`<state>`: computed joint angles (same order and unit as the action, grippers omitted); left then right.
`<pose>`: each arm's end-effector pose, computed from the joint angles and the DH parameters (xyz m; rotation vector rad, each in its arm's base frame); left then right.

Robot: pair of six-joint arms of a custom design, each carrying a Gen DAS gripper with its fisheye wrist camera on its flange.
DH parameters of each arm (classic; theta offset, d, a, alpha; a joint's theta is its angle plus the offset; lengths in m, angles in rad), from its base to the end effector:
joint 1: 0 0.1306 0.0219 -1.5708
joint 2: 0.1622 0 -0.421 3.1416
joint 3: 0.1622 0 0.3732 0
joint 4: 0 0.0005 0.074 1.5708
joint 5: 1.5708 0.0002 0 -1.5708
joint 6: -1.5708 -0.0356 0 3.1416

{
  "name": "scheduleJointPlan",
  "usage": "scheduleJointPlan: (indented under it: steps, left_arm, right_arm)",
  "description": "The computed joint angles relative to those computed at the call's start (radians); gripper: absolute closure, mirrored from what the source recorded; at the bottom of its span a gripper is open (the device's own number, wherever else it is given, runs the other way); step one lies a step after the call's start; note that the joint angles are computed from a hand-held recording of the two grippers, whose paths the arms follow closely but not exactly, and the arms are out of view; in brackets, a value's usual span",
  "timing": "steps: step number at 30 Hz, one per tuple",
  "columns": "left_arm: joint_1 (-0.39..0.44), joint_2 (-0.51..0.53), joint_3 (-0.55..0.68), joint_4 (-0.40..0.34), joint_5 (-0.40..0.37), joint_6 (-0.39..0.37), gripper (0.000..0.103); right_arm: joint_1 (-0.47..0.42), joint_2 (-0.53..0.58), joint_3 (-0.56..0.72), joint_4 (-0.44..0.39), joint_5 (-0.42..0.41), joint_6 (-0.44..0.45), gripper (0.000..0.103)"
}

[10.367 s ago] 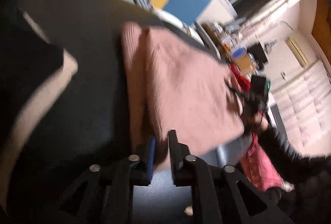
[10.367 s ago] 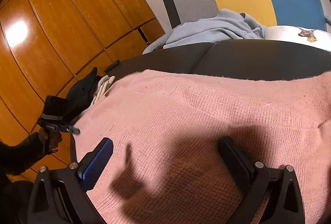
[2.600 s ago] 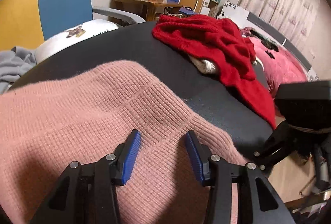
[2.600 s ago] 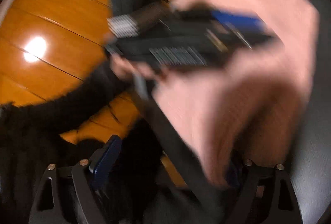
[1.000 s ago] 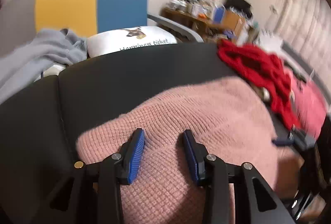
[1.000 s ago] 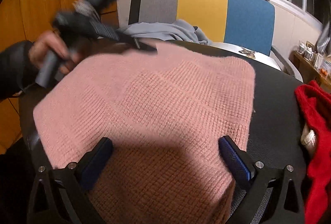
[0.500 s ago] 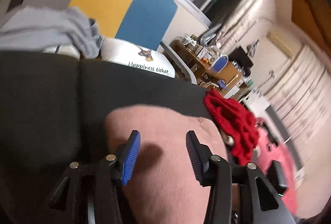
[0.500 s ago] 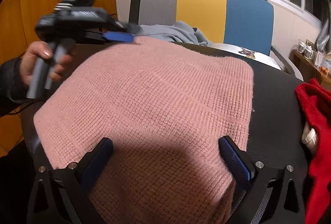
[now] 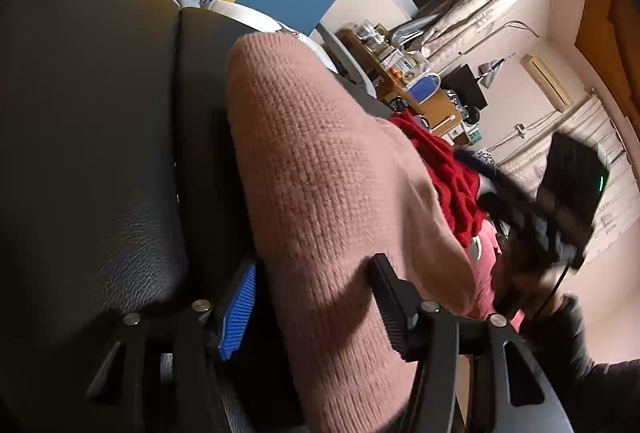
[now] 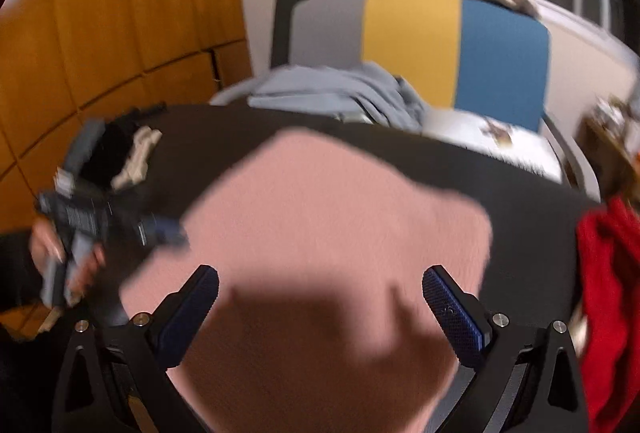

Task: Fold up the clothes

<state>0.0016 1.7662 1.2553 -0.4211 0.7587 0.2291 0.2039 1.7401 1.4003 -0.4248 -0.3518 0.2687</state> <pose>0.5542 -0.0241 0.2622 0.0381 2.4218 -1.0413 0.5736 0.1306 0.3298 -0.7081 2.1957 0.3769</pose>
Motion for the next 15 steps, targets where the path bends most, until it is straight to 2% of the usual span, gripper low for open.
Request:
scheduleJointPlan:
  steps: [2,4,6,7,8,9,10,13,15]
  left_arm:
    - [-0.006,0.009,-0.005,0.027,0.004,0.020,0.041]
    - [-0.024,-0.001,-0.013,0.030,-0.051,-0.009,0.041]
    - [-0.044,-0.009,-0.017,0.023,-0.114,-0.042,0.048]
    - [-0.054,-0.014,-0.019,0.020,-0.146,-0.058,0.050]
    - [-0.058,-0.014,-0.019,0.017,-0.160,-0.061,0.052]
    - [-0.057,-0.013,-0.018,0.018,-0.156,-0.051,0.052]
    - [-0.056,-0.011,-0.019,0.028,-0.148,-0.040,0.051]
    - [-0.054,-0.007,-0.028,0.070,-0.128,-0.014,0.047]
    - [-0.052,-0.008,-0.037,0.093,-0.109,-0.009,0.042]
  right_arm:
    - [0.017,0.058,0.110,-0.089,0.048,0.001,0.000]
    - [0.017,0.137,0.214,-0.150,0.069,-0.048,0.000]
    - [0.015,0.219,0.312,-0.237,0.060,-0.091,0.000]
    - [0.024,0.274,0.360,-0.287,0.100,-0.094,0.000]
    - [0.025,0.306,0.370,-0.287,0.090,-0.105,0.000]
    - [0.016,0.307,0.349,-0.236,0.046,-0.131,0.000]
    - [0.014,0.304,0.341,-0.218,0.037,-0.138,0.000]
    - [0.011,0.294,0.324,-0.198,0.025,-0.141,0.000]
    - [-0.003,0.285,0.321,-0.202,-0.020,-0.160,0.000]
